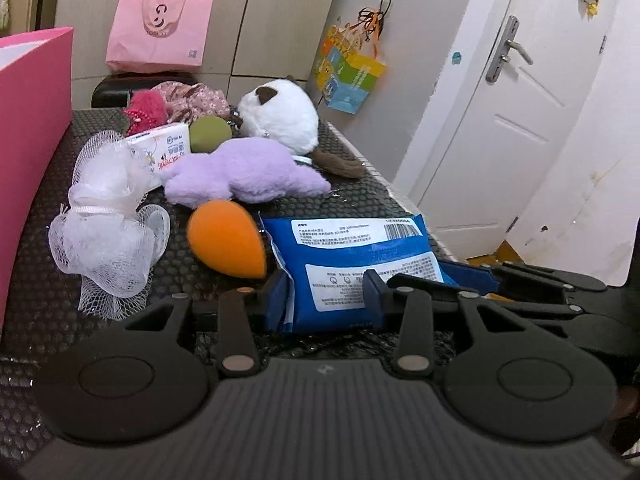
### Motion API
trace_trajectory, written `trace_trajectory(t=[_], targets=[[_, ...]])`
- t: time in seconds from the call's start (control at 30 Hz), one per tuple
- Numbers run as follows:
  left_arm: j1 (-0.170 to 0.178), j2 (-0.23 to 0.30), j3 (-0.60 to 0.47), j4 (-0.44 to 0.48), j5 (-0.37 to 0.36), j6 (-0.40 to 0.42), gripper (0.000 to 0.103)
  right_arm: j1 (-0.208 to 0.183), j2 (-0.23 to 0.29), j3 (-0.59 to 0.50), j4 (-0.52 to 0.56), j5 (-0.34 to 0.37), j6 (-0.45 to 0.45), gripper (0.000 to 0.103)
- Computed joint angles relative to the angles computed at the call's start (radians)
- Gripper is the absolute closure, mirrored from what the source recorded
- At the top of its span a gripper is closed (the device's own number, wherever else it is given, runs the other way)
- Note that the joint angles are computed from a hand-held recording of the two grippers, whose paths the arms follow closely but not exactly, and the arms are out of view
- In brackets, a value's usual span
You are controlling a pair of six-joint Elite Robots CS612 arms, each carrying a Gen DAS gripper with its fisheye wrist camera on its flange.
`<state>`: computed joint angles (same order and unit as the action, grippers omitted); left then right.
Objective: Organize soft objects
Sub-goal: 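Lift the blue pack into the pink box and open both grippers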
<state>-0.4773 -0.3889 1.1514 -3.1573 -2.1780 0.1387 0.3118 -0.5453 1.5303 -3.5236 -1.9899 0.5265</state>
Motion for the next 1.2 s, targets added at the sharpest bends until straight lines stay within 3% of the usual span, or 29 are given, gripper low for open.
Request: trace_trajectory(t=[0.37,0.53,0.8,1.2], targets=[[0.014,-0.043,0.063,-0.016,-0.065,0.038,0.064,0.026,-0.041,0.031,0.041,-0.037,0.029,0.052],[0.029,-0.076,0.097,0.027,-0.085,0.083,0.064,0.037,-0.061,0.035,0.076,-0.023,0.028,0.048],[0.061,-0.137,0.167,0.066,-0.056,0.149,0.064,0.05,-0.093,0.013,0.181,0.078,0.01,0.047],[0.125,-0.22,0.264,0.054,0.044,0.196,0.064,0.077,-0.067,-0.096,0.237,0.251,-0.118,0.047]])
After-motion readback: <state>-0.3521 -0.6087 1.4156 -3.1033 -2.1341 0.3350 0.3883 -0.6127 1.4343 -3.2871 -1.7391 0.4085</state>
